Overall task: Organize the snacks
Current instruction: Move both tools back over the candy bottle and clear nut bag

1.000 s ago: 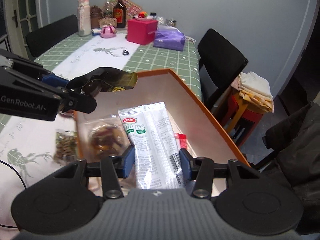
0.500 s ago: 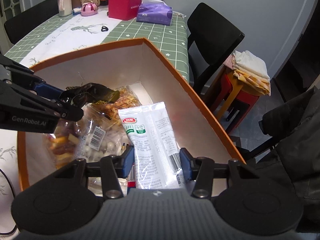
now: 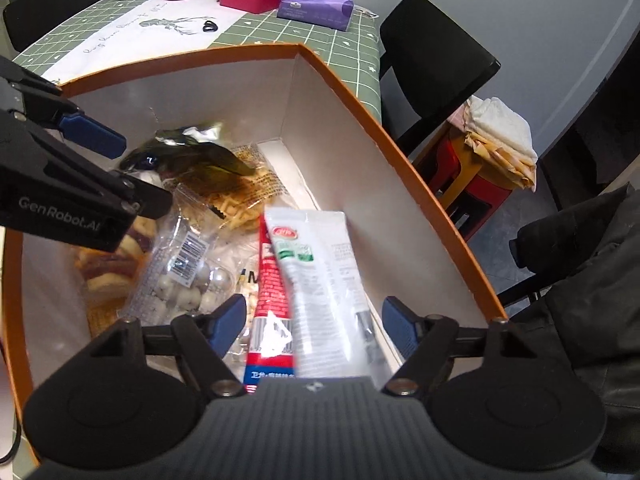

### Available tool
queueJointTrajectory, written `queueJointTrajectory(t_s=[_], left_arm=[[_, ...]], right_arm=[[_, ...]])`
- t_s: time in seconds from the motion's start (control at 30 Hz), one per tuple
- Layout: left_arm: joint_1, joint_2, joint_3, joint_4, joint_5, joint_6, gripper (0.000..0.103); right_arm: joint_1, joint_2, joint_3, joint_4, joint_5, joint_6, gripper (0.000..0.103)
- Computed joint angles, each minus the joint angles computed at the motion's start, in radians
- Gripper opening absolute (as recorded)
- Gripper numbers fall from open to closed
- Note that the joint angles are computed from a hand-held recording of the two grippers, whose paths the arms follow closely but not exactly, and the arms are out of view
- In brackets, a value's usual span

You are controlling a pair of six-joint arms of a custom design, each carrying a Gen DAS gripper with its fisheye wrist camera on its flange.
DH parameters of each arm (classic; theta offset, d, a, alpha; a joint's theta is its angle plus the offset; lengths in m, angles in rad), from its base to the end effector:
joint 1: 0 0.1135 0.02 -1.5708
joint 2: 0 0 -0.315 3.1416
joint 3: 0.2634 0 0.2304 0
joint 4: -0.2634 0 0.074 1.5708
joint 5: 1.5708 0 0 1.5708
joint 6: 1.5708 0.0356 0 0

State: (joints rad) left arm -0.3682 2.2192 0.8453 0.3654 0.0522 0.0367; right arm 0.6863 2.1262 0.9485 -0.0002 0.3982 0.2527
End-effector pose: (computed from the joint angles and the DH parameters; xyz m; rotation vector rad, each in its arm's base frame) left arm 0.3455 -0.1353 0.0655 0.5397 2.5322 -0.1900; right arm 0.2931 0.2223 0.1000 -0.4584 2.5678 -0.2343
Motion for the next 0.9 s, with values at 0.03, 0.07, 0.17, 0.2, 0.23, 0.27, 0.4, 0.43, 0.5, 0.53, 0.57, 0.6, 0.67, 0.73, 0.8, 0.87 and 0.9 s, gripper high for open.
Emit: queueJointTrajectory(t_s=[0.03,0.07,0.17,0.2,0.23,0.27,0.4,0.43,0.5,0.53,0.57,0.6,0.67,0.73,0.8,0.87,0.9], left_arm=[[-0.001,-0.01,-0.009,0.005,0.001,-0.012,0.088],[-0.002,-0.021,-0.017,0.006,0.002,-0.019,0.088],[0.002,-0.065,-0.05,0.007,0.02,-0.021,0.088],[0.004,-0.083,-0.062,0.002,0.029,-0.02,0.088],[0.005,-0.101,-0.077,0.003,0.034,-0.021,0.088],[0.005,-0.119,-0.095,0.009,0.036,-0.021,0.088],[0.01,-0.192,-0.16,0.006,0.048,-0.01,0.088],[0.016,-0.213,-0.187,0.017,0.055,-0.005,0.088],[0.032,-0.255,-0.24,0.042,0.067,-0.01,0.088],[0.043,-0.276,-0.263,0.047,0.074,-0.015,0.088],[0.057,-0.296,-0.285,0.048,0.081,-0.017,0.088],[0.071,-0.318,-0.309,0.052,0.086,-0.017,0.088],[0.106,-0.359,-0.359,0.071,0.088,-0.021,0.088],[0.152,-0.407,-0.411,0.087,0.084,-0.022,0.088],[0.211,-0.447,-0.467,0.124,0.101,-0.008,0.088],[0.275,-0.473,-0.507,0.148,0.116,0.006,0.088],[0.307,-0.482,-0.525,0.16,0.125,0.015,0.088]], right_arm=[[0.005,-0.003,0.003,-0.01,0.007,0.002,0.077],[0.009,-0.009,0.001,-0.012,0.013,0.001,0.078],[0.022,-0.043,-0.013,-0.018,0.014,0.017,0.079],[0.025,-0.056,-0.015,-0.024,0.011,0.022,0.079],[0.032,-0.07,-0.017,-0.028,0.013,0.027,0.08],[0.041,-0.083,-0.021,-0.028,0.02,0.031,0.08],[0.091,-0.128,-0.033,-0.032,0.051,0.05,0.084],[0.103,-0.141,-0.039,-0.026,0.055,0.052,0.084],[0.135,-0.159,-0.043,-0.026,0.071,0.067,0.084],[0.151,-0.166,-0.043,-0.027,0.081,0.075,0.085],[0.167,-0.172,-0.041,-0.026,0.092,0.084,0.086],[0.188,-0.175,-0.039,-0.024,0.108,0.1,0.086],[0.228,-0.175,-0.028,-0.024,0.134,0.129,0.087],[0.266,-0.172,-0.024,-0.008,0.154,0.149,0.087],[0.307,-0.164,-0.014,0.006,0.176,0.168,0.087],[0.346,-0.154,-0.015,0.041,0.194,0.191,0.087],[0.366,-0.149,-0.02,0.065,0.204,0.205,0.087]])
